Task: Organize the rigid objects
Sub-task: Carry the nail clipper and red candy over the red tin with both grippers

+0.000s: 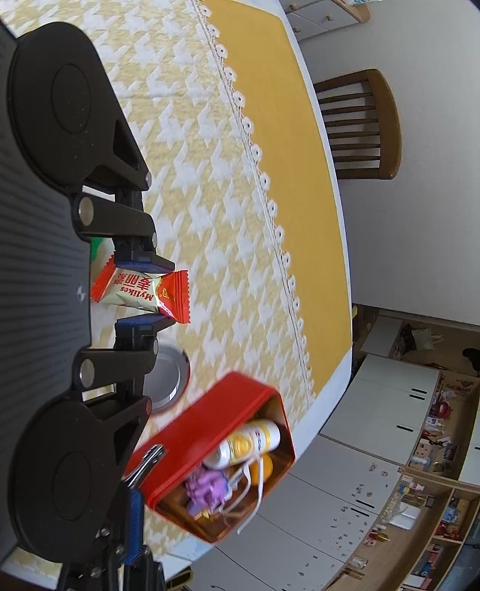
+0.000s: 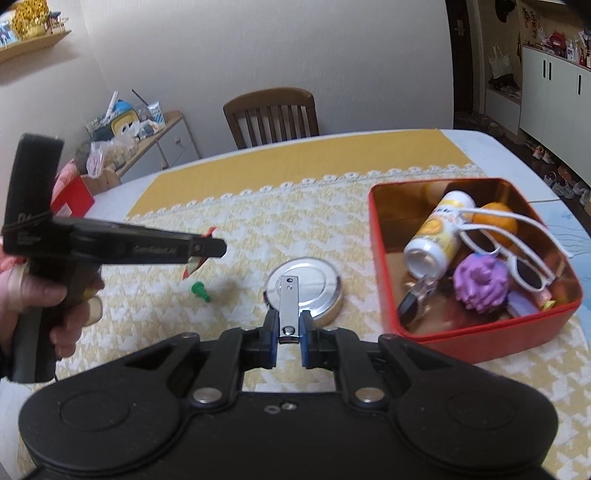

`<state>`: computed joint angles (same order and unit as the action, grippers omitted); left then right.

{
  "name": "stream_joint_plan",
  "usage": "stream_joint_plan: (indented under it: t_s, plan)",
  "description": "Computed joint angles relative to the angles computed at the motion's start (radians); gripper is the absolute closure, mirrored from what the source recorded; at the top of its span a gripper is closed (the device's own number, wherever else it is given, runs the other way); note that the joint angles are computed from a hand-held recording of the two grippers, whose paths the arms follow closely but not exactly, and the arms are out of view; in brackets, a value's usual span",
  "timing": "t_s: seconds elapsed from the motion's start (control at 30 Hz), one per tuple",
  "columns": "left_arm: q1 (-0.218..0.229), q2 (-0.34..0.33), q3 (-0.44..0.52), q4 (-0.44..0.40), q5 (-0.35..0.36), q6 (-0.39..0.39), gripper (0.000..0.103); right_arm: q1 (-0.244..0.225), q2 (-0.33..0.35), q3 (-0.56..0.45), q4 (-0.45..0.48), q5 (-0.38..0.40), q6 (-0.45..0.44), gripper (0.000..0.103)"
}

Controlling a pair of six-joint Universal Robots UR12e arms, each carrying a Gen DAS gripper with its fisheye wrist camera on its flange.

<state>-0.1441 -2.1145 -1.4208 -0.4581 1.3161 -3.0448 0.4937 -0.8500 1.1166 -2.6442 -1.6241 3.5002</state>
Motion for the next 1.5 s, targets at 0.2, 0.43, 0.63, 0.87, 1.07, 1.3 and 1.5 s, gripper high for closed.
stream_joint_plan:
  t_s: [0.2, 0.43, 0.63, 0.87, 1.07, 1.3, 1.5]
  plan:
    - [-0.027, 0.014, -0.002, 0.008, 0.017, -0.020, 0.081, -0.021, -0.034, 0.050, -0.048, 0.013, -0.019, 0.092]
    - [-0.070, 0.004, 0.026, 0.003, 0.020, -0.034, 0.081, -0.052, -0.072, 0.110, -0.101, 0.010, -0.031, 0.092]
    - [-0.116, -0.016, 0.064, -0.021, 0.025, -0.021, 0.081, -0.081, -0.107, 0.168, -0.136, 0.008, -0.046, 0.092]
    - [-0.164, -0.043, 0.112, -0.063, 0.027, 0.022, 0.081, -0.117, -0.133, 0.218, -0.149, 0.002, -0.068, 0.092]
    - [-0.195, -0.078, 0.169, -0.138, 0.048, 0.030, 0.081, -0.142, -0.142, 0.236, -0.144, 0.030, -0.073, 0.092]
    - [-0.212, -0.116, 0.231, -0.218, 0.090, -0.008, 0.081, -0.156, -0.125, 0.216, -0.112, 0.064, -0.093, 0.093]
    - [-0.219, -0.141, 0.272, -0.270, 0.121, -0.041, 0.081, -0.162, -0.105, 0.189, -0.075, 0.085, -0.126, 0.093]
